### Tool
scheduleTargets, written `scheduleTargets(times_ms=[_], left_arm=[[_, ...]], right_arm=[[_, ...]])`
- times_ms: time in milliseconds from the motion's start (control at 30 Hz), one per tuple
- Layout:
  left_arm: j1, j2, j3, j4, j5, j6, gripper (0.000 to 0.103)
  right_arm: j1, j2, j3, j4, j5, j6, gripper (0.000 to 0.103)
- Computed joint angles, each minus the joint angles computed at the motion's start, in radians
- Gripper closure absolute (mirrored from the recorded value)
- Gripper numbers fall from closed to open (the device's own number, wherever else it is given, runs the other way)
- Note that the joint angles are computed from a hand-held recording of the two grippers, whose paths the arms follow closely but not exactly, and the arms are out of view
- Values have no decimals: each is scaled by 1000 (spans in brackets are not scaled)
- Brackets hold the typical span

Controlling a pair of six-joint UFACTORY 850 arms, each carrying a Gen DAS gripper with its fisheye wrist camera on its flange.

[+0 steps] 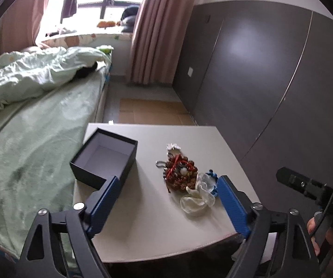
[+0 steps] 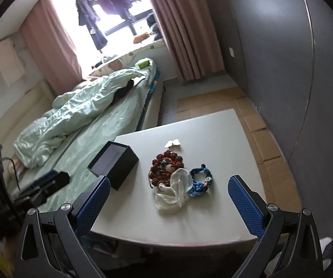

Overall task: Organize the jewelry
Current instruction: 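Grasp white cloth with left tool while right tool grasps blue bracelet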

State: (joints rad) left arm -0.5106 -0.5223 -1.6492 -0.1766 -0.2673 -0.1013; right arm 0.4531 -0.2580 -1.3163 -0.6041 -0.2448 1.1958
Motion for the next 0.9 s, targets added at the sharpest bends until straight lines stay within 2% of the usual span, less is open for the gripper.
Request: scheduleTargets(times_ms=[133,300,467,567,633,700,833,900], left_arm=[[2,-48,-53,-86,-53,63,26],[0,-121,-143,-179,-140,124,29],[-7,-199,-237,-157,-211,74,30],[-9,-243,-290,-170,-252,65,30],[-10,-275,-329,-191,-281,72,30],[-12,-303,-364,-219,-304,88,30],[-17,-371,-455,-253,-366,101,30],[-17,-402,-494,-266,-393,98,30]], right_arm=[[-30,-20,-8,262,23,-207,1],[-53,-43,-24,443,15,-346,5],[-76,-74,-46,571,-4,-449,10],[-97,-91,-52,751,-2,-605,15],[-108,-111,-65,760,-18,-602,18],[-117,-124,-74,793,-32,-618,25],[-136,-156,-91,867,-52,-645,31],[-147,-176,-100,958,-62,-700,40]])
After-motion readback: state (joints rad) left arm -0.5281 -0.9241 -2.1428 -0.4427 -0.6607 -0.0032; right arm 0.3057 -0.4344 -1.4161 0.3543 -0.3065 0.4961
